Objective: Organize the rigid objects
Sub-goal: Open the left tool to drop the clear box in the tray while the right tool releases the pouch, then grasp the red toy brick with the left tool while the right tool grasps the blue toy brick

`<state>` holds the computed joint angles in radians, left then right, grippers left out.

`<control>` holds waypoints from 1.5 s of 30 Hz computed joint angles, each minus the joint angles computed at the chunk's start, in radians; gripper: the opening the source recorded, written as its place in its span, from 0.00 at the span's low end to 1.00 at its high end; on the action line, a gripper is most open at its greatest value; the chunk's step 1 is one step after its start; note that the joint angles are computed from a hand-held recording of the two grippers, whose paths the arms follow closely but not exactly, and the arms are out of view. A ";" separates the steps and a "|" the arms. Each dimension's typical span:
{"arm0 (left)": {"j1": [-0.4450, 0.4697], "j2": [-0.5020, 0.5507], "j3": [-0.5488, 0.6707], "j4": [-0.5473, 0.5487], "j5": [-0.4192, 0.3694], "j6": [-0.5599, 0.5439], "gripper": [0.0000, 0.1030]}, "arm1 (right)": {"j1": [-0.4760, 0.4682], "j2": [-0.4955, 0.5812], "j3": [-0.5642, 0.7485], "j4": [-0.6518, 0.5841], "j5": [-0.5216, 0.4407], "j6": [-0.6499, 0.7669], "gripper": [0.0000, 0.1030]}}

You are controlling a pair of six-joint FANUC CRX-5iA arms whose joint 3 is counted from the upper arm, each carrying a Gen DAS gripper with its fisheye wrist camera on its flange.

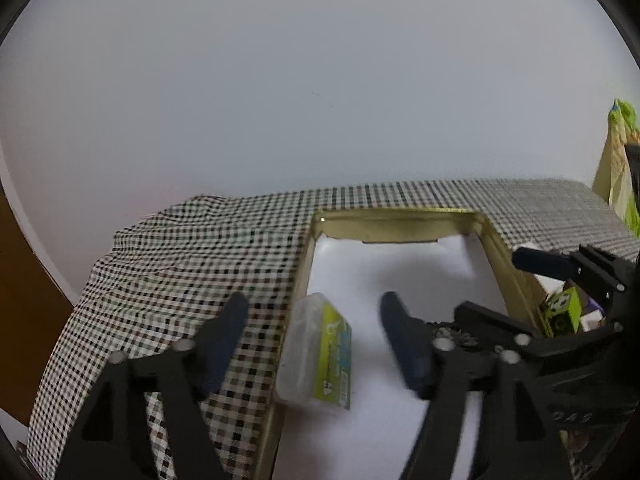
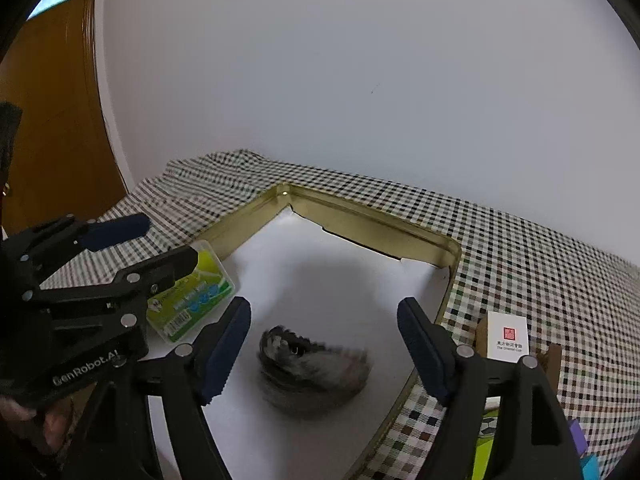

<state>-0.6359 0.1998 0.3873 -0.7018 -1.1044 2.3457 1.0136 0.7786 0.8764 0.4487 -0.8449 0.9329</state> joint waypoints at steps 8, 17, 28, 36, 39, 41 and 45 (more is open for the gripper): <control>-0.137 -0.038 -0.027 -0.170 -0.015 0.130 0.97 | -0.001 -0.258 -0.463 0.274 0.260 -0.350 0.84; -0.259 0.021 0.029 -0.178 0.058 0.173 1.00 | -0.026 -0.550 -0.965 0.779 0.263 -0.861 0.84; -0.305 0.197 0.204 -0.094 0.043 0.008 0.98 | -0.082 -0.669 -1.159 0.871 0.063 -1.105 0.87; -0.271 0.222 0.206 0.040 0.079 -0.071 0.81 | -0.103 -0.677 -1.173 0.899 0.072 -1.131 0.87; -0.250 0.214 0.187 0.091 0.106 -0.085 0.81 | -0.093 -0.670 -1.171 0.893 0.054 -1.127 0.87; -0.240 0.218 0.188 0.116 0.100 -0.104 0.81 | -0.087 -0.669 -1.174 0.901 0.044 -1.133 0.87; -0.207 0.234 0.199 0.206 0.086 -0.160 0.78 | -0.077 -0.657 -1.162 0.894 0.019 -1.124 0.88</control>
<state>-0.8429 0.4340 0.5859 -0.4960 -1.0184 2.1853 0.9367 0.1213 -0.2857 1.3429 -0.8259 -0.1908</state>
